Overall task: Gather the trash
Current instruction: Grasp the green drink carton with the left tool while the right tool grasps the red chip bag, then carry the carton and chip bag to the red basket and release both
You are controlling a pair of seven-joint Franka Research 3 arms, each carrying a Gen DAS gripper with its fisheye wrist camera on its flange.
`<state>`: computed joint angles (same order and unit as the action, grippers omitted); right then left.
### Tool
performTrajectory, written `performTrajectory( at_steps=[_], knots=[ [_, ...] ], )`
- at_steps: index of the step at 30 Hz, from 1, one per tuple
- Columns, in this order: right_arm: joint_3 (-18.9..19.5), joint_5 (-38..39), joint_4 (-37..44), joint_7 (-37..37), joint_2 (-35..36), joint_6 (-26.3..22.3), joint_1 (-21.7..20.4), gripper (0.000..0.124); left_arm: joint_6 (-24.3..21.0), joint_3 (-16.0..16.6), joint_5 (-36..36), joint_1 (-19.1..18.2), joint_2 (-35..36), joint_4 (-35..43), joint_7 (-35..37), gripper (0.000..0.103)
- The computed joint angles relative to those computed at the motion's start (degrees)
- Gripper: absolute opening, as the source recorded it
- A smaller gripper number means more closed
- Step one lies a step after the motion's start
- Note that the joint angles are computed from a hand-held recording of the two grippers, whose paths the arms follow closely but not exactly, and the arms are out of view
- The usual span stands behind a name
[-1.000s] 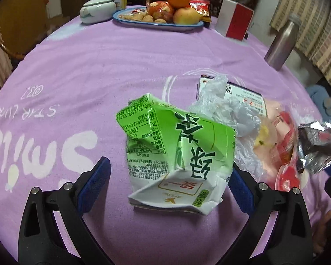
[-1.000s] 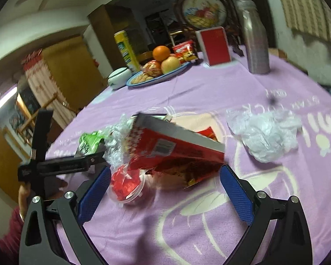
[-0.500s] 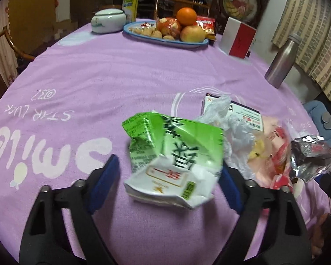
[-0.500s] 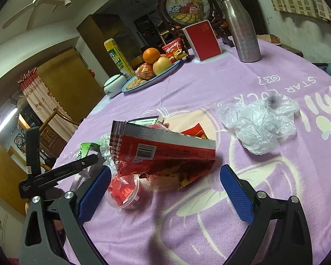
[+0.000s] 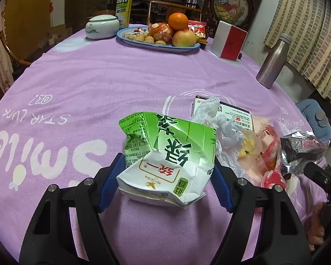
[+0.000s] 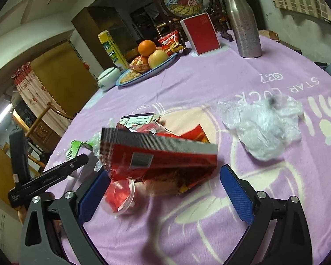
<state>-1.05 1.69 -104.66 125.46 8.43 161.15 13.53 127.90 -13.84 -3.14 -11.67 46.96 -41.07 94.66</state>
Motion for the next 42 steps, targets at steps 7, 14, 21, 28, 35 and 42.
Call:
performTrajectory(
  at_steps=[7, 14, 21, 28, 35, 42],
  knots=[
    [-0.2, 1.8, 4.4, -0.4, 3.2, -2.9, -1.0, 0.097, -0.7, -0.2, -0.3, 0.1, 0.3, 0.7, 0.7, 0.073],
    [3.3, 14.6, 4.8, -11.7, 4.3, -0.9, -4.0, 0.097, -1.7, -0.3, -0.5, -0.1, 1.0, 2.0, 1.6, 0.073],
    [3.6, 15.6, 4.2, -20.8, 3.4, 3.3, -2.2, 0.087, 1.4, -0.5, -1.0, 0.7, -1.6, -2.9, 1.3, 0.073],
    [2.4, 14.9, 2.3, -21.8, 2.0, 6.8, -0.6, 0.086, 7.9, -1.3, -1.9, 2.2, -6.3, -11.6, 2.0, 0.073],
    [2.3, 12.7, -0.7, -20.0, 0.0, 10.5, 0.5, 0.085, 14.3, -3.1, -5.7, 6.2, -14.6, -24.7, 3.3, 0.073],
    [5.8, 22.8, -2.9, -28.2, -2.7, 12.9, -0.1, 0.085, 22.1, -2.9, -8.6, 9.3, -25.0, -38.5, 4.9, 0.072]
  ],
)
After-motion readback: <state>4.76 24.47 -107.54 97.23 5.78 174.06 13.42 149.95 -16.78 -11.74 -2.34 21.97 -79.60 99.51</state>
